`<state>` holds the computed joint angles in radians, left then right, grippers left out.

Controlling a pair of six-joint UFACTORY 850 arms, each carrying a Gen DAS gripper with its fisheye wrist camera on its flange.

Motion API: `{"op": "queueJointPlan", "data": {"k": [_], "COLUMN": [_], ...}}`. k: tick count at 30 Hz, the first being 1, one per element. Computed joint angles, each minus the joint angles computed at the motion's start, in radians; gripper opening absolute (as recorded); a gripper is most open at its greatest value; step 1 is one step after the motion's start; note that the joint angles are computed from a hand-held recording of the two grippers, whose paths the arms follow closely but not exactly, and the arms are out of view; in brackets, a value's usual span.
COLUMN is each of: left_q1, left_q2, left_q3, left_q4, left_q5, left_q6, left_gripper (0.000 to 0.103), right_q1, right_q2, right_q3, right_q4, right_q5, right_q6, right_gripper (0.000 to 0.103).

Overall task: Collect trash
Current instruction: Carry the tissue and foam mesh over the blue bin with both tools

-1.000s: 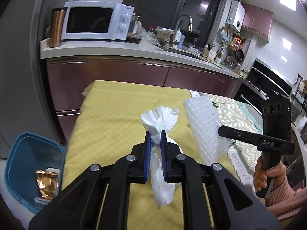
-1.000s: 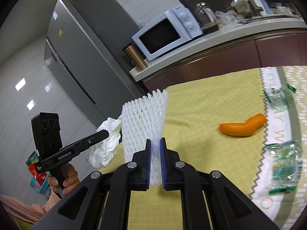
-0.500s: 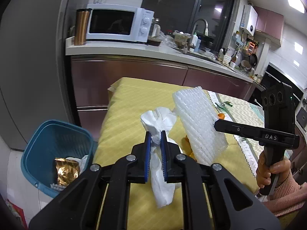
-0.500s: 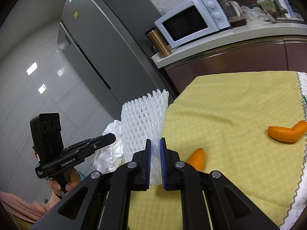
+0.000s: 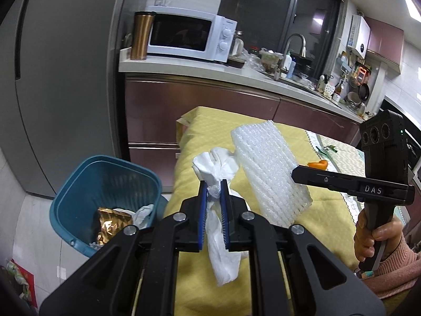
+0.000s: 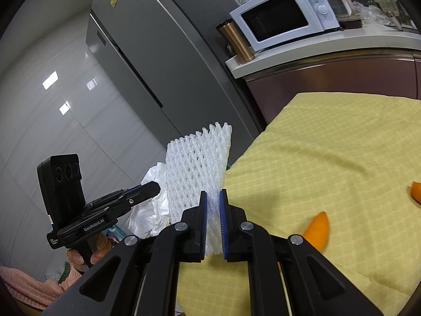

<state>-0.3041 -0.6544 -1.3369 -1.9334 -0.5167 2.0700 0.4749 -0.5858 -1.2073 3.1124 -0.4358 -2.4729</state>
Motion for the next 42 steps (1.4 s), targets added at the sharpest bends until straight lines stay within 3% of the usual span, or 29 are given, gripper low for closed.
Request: {"op": "queueJointPlan", "data": {"k": [42], "left_q1": [0.064], "left_q2": [-0.042], "left_q3": [-0.03], "left_q4": [-0.196], "left_q5": [0.12], "left_q6": [0.135], "left_gripper": [0.01], "right_q1": [0.013], "right_q2": [-0.194], "right_q3": [-0.331], "right_q4": [-0.353], "right_q5": [0.174], "right_q6": [0.291], "right_gripper": [0.008]}}
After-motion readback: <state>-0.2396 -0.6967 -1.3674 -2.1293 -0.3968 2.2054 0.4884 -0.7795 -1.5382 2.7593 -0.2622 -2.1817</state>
